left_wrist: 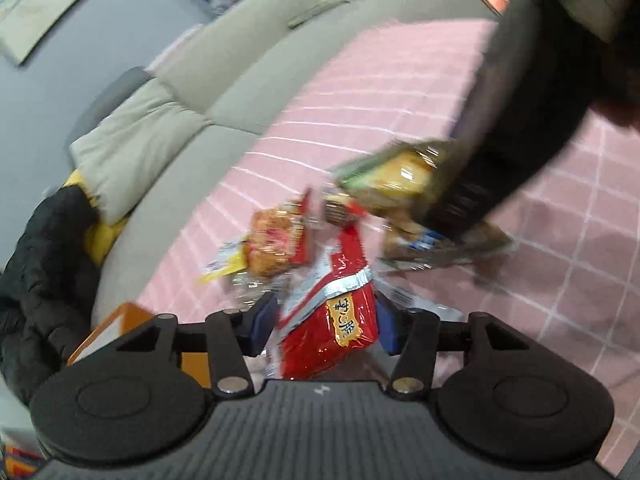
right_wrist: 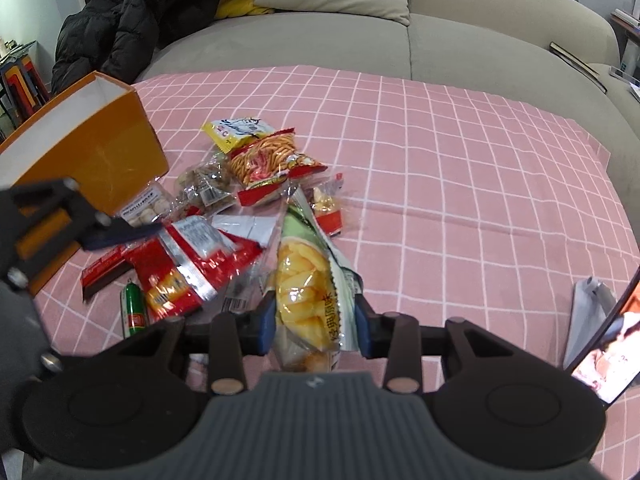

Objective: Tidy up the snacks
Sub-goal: 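Lift the red chip bag with the left tool while the right tool lifts the yellow-green bag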

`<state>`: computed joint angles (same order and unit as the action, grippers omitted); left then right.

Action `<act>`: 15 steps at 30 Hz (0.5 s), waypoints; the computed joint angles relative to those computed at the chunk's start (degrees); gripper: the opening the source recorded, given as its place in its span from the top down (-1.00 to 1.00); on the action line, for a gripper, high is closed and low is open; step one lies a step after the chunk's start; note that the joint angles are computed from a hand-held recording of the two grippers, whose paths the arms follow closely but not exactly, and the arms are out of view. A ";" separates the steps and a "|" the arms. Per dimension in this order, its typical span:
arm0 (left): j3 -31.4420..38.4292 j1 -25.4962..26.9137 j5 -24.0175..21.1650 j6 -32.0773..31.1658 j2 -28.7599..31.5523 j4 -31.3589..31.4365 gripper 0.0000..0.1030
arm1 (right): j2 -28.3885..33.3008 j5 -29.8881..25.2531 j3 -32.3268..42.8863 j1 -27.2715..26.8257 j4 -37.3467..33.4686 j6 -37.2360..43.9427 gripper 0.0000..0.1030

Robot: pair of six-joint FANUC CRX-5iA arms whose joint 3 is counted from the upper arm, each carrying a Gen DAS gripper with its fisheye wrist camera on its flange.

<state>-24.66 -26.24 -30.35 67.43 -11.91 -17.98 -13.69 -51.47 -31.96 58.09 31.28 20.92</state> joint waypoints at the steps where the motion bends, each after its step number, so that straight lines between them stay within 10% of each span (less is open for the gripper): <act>1: 0.42 0.14 -0.56 1.96 -0.43 -0.75 -0.15 | -0.12 0.27 -0.09 0.07 0.17 -0.24 0.30; 4: 2.64 -0.50 -3.75 7.66 -0.85 -4.01 -0.13 | -0.36 1.61 -0.42 0.47 1.16 -1.43 0.30; 15: 1.31 5.47 -3.58 -4.73 -0.44 6.78 -0.15 | 3.58 8.71 3.14 -1.46 0.06 0.46 0.30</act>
